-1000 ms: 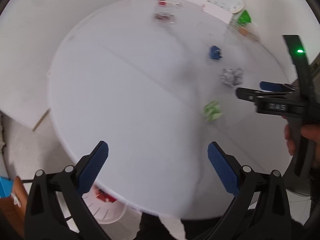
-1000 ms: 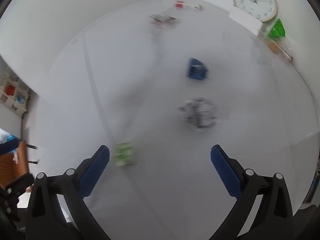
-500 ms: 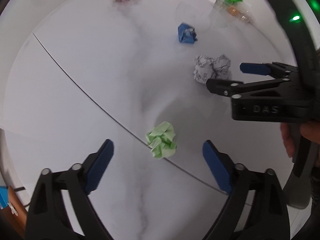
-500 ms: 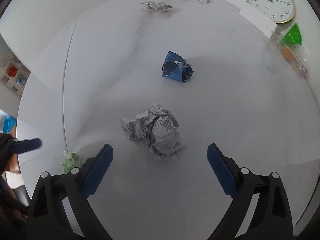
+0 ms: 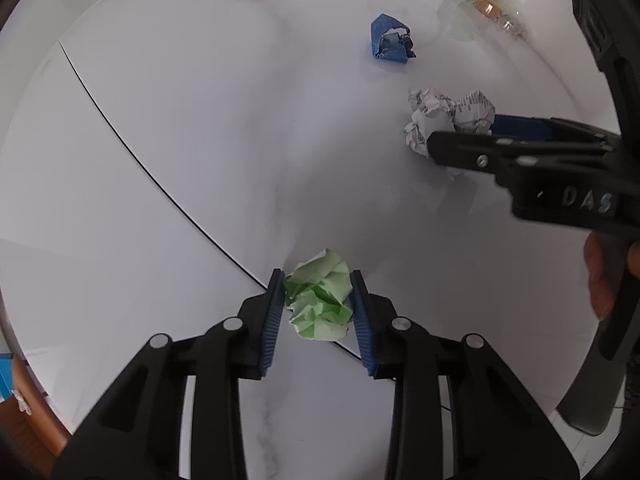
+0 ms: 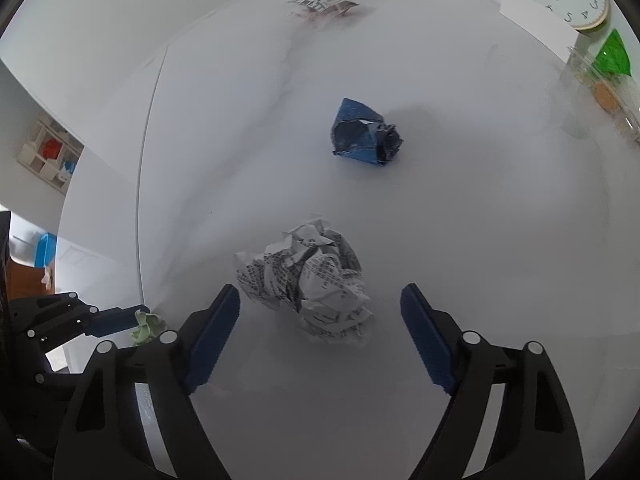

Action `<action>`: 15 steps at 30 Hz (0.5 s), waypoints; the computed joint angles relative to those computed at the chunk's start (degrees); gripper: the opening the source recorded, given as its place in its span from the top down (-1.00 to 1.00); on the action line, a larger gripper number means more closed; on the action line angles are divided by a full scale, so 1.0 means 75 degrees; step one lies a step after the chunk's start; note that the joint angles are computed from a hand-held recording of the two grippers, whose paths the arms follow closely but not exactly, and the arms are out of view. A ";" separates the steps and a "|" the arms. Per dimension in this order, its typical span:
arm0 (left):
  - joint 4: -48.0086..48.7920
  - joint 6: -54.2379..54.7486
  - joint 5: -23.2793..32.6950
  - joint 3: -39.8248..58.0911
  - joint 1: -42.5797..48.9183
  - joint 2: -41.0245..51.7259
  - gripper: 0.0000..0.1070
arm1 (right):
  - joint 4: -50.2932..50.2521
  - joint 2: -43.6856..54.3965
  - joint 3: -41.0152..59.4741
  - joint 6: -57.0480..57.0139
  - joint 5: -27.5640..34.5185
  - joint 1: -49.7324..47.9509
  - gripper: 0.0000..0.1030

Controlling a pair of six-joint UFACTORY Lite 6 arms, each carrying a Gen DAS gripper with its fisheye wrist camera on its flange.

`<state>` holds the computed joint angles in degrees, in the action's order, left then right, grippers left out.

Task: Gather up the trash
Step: 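Grasp the green crumpled paper with the left gripper while the right gripper grasps the newspaper ball, then drop the green paper and newspaper ball into the wastebasket with both grippers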

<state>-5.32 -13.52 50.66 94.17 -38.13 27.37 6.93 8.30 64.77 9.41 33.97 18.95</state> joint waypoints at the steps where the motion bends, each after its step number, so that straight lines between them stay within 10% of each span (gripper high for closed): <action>1: -0.0022 0.0003 -0.0005 -0.0028 0.0022 -0.0037 0.40 | -0.0079 0.0115 0.0108 0.0013 0.0013 0.0040 -0.58; 5: -0.0075 0.0078 -0.0020 -0.0188 0.0168 -0.0302 0.40 | -0.0495 0.0392 0.0329 0.0272 -0.0011 0.0322 -0.49; 10: -0.0077 0.0116 -0.0056 -0.0875 0.0423 -0.1171 0.40 | -0.1145 0.0890 0.0627 0.0642 0.0034 0.0499 0.18; 15: -0.0053 0.0126 -0.0073 -0.1879 0.0884 -0.2349 0.40 | -0.0890 0.0617 0.0582 0.0454 0.0049 0.0477 0.22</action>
<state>-5.72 -12.57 50.12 80.08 -31.50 9.75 0.26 12.93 69.13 12.82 34.34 22.53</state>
